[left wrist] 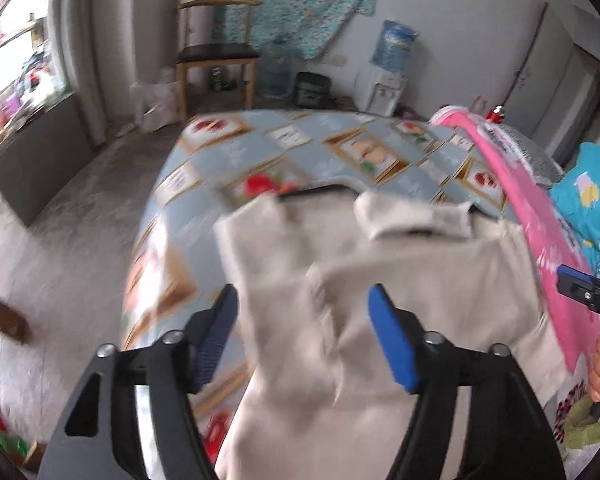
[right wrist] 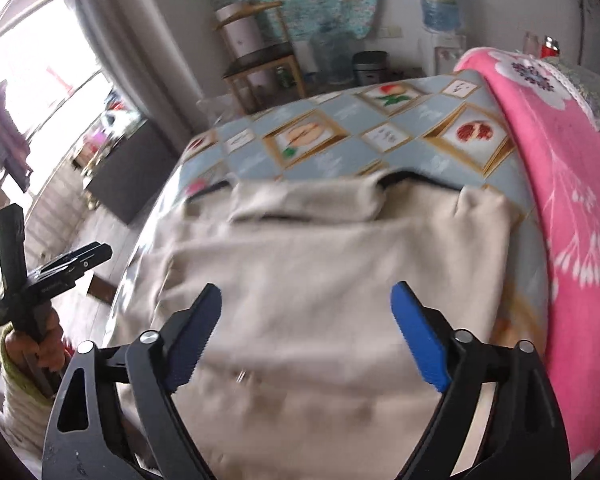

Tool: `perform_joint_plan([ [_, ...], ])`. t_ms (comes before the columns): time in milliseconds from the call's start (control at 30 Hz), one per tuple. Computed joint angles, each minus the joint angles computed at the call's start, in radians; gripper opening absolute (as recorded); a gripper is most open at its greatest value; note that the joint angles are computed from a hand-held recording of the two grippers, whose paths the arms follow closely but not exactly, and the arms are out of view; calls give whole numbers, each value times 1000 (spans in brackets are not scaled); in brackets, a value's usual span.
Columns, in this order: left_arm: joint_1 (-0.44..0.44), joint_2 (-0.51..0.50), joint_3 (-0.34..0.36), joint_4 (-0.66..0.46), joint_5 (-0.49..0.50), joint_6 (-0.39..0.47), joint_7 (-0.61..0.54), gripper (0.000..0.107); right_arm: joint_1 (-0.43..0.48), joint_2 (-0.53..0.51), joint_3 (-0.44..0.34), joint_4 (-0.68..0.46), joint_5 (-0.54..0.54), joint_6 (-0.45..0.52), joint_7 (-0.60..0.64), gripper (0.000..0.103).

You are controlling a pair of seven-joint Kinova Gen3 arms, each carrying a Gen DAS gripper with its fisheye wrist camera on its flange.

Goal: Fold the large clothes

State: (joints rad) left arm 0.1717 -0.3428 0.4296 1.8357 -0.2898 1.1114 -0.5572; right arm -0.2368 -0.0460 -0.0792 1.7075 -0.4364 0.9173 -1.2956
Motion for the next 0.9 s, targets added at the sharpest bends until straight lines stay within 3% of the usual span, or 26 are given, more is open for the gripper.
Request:
perform_joint_plan([
  [133, -17, -90, 97, 64, 15, 82, 108, 80, -44, -67, -52, 120, 54, -55, -72, 87],
  [233, -43, -131, 192, 103, 24, 129, 175, 80, -84, -98, -94, 217, 96, -111, -172, 87],
  [467, -67, -230, 244, 206, 88, 45, 165, 80, -169, -102, -121, 302, 127, -168, -257, 87],
  [600, -83, -265, 241, 241, 111, -23, 97, 77, -190, -88, -130, 316, 162, -180, -284, 87],
  [900, -102, -242, 102, 339, 177, -195, -38, 50, -199, -77, -107, 321, 140, -184, -272, 87],
])
